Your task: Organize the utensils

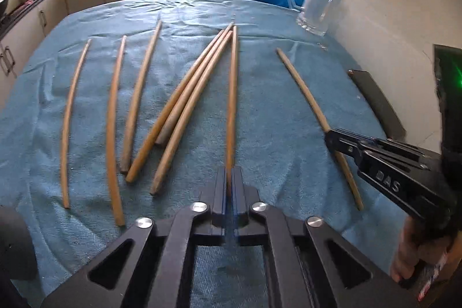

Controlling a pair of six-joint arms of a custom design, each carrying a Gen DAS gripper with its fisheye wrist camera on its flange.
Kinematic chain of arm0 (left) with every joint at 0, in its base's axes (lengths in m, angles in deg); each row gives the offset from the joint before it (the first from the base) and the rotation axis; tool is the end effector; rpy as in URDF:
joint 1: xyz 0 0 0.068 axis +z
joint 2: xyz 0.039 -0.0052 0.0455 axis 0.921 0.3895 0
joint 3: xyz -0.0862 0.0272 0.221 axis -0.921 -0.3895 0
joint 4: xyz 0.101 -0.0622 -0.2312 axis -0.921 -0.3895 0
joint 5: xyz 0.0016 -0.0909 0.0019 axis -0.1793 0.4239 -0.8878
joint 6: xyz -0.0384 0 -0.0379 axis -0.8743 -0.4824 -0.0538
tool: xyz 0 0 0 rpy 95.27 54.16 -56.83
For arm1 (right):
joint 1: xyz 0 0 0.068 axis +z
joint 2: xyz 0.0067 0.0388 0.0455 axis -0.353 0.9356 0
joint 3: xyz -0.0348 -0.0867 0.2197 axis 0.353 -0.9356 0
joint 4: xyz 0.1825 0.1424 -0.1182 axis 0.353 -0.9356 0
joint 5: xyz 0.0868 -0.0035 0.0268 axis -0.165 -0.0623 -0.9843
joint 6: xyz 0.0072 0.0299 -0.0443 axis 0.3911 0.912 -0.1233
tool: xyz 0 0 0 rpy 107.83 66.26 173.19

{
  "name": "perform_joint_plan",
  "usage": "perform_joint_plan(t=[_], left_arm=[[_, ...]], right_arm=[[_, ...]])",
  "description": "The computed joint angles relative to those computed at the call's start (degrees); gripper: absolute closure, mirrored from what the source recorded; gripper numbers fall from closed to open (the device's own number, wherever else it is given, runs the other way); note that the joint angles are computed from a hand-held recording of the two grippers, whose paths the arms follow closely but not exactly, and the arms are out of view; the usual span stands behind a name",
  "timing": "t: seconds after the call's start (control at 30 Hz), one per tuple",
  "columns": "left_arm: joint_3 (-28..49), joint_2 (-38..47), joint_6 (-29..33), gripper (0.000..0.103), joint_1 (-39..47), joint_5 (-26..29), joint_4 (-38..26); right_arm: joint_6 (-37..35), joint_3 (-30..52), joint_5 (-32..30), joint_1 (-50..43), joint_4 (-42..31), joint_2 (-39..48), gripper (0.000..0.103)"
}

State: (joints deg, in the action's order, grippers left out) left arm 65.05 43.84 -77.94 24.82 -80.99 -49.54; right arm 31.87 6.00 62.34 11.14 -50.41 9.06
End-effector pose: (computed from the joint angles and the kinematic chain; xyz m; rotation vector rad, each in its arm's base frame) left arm 0.2700 -0.2473 0.0424 0.6293 2.5251 -0.4299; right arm 0.2217 0.1255 0.1137 0.4392 2.5684 0.0941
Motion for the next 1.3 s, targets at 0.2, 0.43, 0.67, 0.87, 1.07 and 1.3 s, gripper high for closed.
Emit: perform_joint_plan(t=[0.2, 0.43, 0.67, 0.87, 1.07, 1.3], left_arm=[[0.91, -0.38, -1.09, 0.101, -1.70, -2.57, -2.99], [-8.09, -8.34, -2.16, 0.101, -0.05, 3.69, -4.85], [-26.16, -24.71, -2.74, 0.101, -1.79, 7.56, -6.68], [-35.21, -39.82, 0.44, 0.101, -2.51, 10.79, -15.94], [-35.19, -49.33, 1.29, 0.093, -0.77, 10.07, -20.23], [-17.32, -25.72, 2.30, 0.090, 0.10, 6.21, -14.01]], right_arm=[[0.35, 0.93, 0.67, 0.47, -0.70, 0.96, 0.095], [2.43, -1.62, -1.54, 0.87, -2.35, -2.90, 0.095], [11.02, -7.66, -1.67, 11.26, -12.08, -14.52, 0.095], [21.17, -10.00, -1.68, 23.92, -22.27, -22.58, 0.089], [18.66, -10.68, -1.37, 20.76, -24.52, -26.58, 0.074], [7.91, -7.30, -4.85, 9.18, -16.03, -16.80, 0.074]])
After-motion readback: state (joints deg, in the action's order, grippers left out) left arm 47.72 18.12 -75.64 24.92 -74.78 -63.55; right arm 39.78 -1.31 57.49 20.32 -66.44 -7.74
